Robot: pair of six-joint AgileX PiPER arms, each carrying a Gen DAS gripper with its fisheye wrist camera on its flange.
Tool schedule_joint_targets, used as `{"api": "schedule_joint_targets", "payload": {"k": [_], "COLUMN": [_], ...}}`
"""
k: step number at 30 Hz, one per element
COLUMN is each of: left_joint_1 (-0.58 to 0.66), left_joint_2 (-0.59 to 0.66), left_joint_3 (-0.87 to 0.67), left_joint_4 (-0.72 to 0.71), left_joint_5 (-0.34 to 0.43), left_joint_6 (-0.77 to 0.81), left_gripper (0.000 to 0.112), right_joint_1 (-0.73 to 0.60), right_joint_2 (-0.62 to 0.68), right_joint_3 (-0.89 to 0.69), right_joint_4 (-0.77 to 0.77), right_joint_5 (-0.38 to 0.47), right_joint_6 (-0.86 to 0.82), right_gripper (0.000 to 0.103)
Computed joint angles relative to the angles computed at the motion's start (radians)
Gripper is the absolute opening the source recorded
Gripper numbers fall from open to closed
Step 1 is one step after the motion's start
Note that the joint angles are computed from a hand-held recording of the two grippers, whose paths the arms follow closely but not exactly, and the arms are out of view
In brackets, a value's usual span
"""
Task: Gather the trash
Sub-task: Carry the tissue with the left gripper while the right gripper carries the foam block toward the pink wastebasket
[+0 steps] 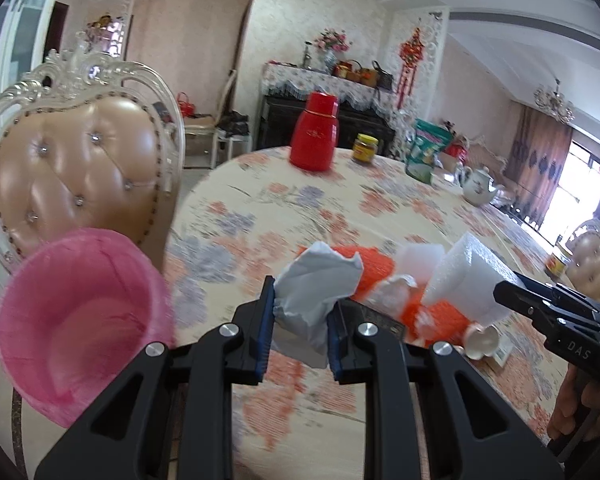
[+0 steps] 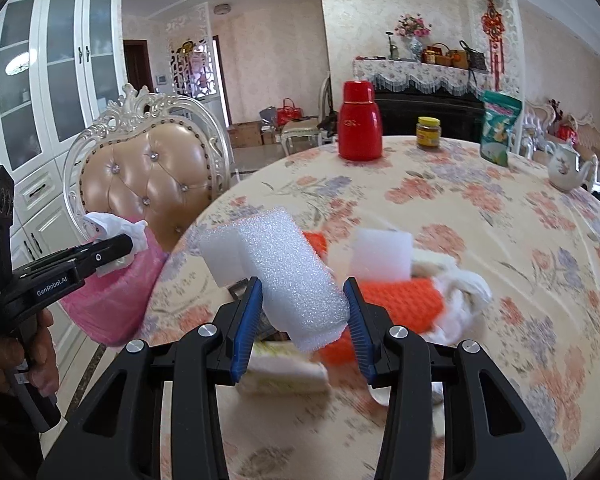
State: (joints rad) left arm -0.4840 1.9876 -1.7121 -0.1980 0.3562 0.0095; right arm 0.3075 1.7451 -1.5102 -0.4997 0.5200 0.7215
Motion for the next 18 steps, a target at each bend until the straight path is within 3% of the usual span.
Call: {"api": "schedule_joint_targets", "payload": {"k": [10,18], "left_joint_1": [0.128,0.222], "left_joint_2": [-0.033,-0.075], "left_joint_3": [0.009,0.075], "left_joint_4": [-0.015,-0.020], "left_joint_5": [-0.008,-0.026], "left_joint_6": [0.019,0.027], "left_gripper": [0.022,0.024], "right_joint_1": [0.047,0.104], "right_joint_2": [0.155,0.352], "right_joint_3": [-0.258,-0.571], "right_joint_4": [0.081,0.181], "right_joint_5": [0.066,0.171], "right_joint_6": [-0.093,-0.200], "right_gripper": [0.041,0.041]}}
